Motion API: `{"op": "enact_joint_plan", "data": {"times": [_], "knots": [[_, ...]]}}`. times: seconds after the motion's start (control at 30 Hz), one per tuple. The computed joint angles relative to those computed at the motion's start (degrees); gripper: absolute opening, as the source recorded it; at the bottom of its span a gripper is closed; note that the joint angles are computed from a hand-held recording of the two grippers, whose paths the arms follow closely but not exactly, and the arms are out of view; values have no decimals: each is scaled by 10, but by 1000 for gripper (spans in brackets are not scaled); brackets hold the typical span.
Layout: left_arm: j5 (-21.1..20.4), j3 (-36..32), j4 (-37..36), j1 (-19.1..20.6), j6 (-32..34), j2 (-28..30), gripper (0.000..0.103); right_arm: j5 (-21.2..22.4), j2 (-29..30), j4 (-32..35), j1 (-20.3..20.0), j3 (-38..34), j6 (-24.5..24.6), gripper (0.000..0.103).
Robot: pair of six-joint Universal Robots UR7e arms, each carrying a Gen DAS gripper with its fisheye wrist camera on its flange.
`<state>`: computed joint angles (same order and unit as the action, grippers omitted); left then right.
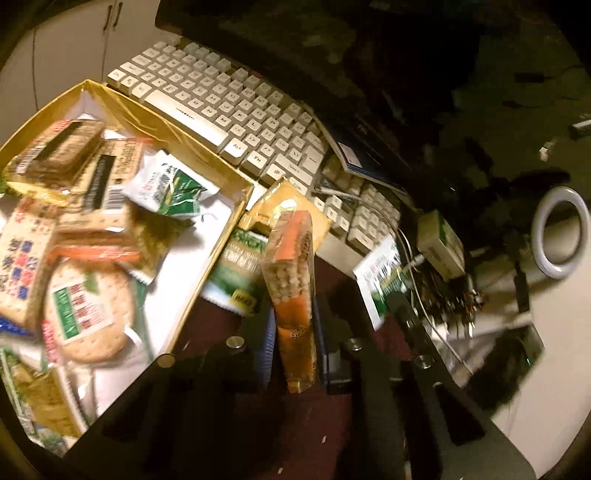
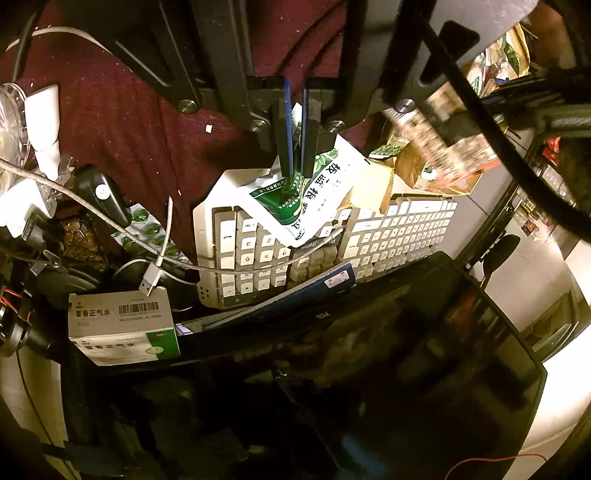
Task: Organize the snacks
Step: 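Grasp an orange-edged tan cracker pack with the left gripper while the right holds its packet, then carry both packs into the tray and open both grippers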
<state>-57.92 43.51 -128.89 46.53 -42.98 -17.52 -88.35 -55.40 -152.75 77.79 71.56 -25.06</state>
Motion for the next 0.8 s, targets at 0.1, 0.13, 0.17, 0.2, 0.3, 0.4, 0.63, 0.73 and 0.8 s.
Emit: {"op": "enact_joint_plan", "data": {"times": [0.1, 0.13, 0.17, 0.2, 0.3, 0.4, 0.63, 0.73, 0.8], "knots": [[-15, 77, -36, -5, 7, -47, 20, -6, 4, 5, 2, -4, -6, 1], [-20, 95, -45, -7, 9, -58, 20, -8, 5, 4, 2, -4, -8, 1], [-27, 119, -55, -9, 13, -73, 20, -9, 6, 5, 3, -6, -11, 1], [-33, 134, -62, -11, 17, -84, 20, -10, 7, 6, 3, -6, -14, 1], [-62, 206, -90, -15, 25, -135, 20, 0, 5, 13, 5, -2, -32, 1], [-59, 278, -111, -23, 25, -191, 20, 14, 0, 15, 10, 13, -74, 1], [36, 391, -98, -43, -15, -290, 20, 42, -14, 34, 28, 51, -173, 1], [42, 425, -111, -42, -34, -322, 20, 49, -32, 55, 38, 73, -194, 1], [50, 444, -118, -44, -29, -339, 20, 58, -46, 60, 44, 93, -203, 1]]}}
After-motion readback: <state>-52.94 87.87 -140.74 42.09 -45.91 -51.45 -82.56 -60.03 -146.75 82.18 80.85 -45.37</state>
